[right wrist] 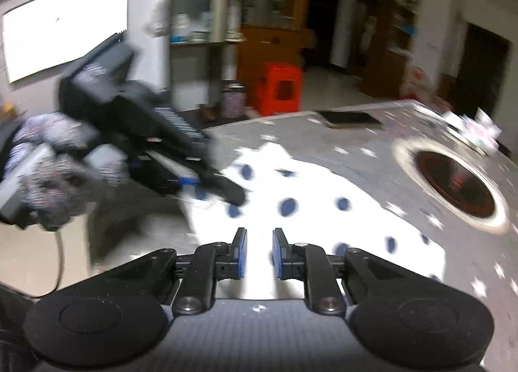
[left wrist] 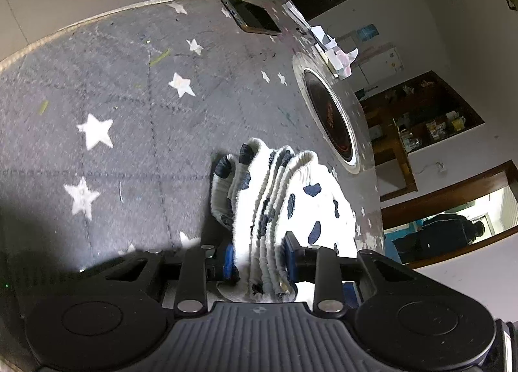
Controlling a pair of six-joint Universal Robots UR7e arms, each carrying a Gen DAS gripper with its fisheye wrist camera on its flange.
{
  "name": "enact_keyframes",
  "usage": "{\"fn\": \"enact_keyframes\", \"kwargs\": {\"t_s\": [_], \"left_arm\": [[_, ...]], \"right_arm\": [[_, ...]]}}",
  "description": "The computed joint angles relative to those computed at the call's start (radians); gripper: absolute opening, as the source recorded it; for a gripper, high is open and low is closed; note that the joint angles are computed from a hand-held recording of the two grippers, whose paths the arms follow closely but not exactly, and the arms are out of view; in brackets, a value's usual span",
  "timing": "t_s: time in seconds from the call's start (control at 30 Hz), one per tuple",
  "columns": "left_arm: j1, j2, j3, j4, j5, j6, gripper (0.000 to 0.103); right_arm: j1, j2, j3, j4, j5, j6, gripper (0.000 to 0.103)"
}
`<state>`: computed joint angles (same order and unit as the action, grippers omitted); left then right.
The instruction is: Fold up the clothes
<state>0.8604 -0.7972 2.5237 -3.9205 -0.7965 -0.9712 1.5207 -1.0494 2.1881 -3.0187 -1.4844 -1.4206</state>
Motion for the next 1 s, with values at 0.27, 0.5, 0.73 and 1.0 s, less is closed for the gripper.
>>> {"fn": "enact_keyframes", "kwargs": {"t_s": [0.27,0.5,0.73,1.0], "left_arm": [[0.002,-0.012,-0.005,0.030,0.007,0.008,0.032],[0.000,-0.026,-0.015,0.070,0.020,0.014,0.032],[0.002,-0.049,-0.037,0.143,0.037,0.041,0.032],[0.001,-0.082,-0.089,0.271,0.059,0.098,0.029]], "right_arm": [[-0.049,0.049,-0.091,-0.124,-0.064,0.235,0.025],[-0.084,0.088,-0.177,-0.112,-0.078,0.409,0.035],[-0.114,0.080,-0.208,-0.029,-0.037,0.506,0.033],[-0.119,0.053,-0.180,-0.038,0.004,0.525,0.005]]}}
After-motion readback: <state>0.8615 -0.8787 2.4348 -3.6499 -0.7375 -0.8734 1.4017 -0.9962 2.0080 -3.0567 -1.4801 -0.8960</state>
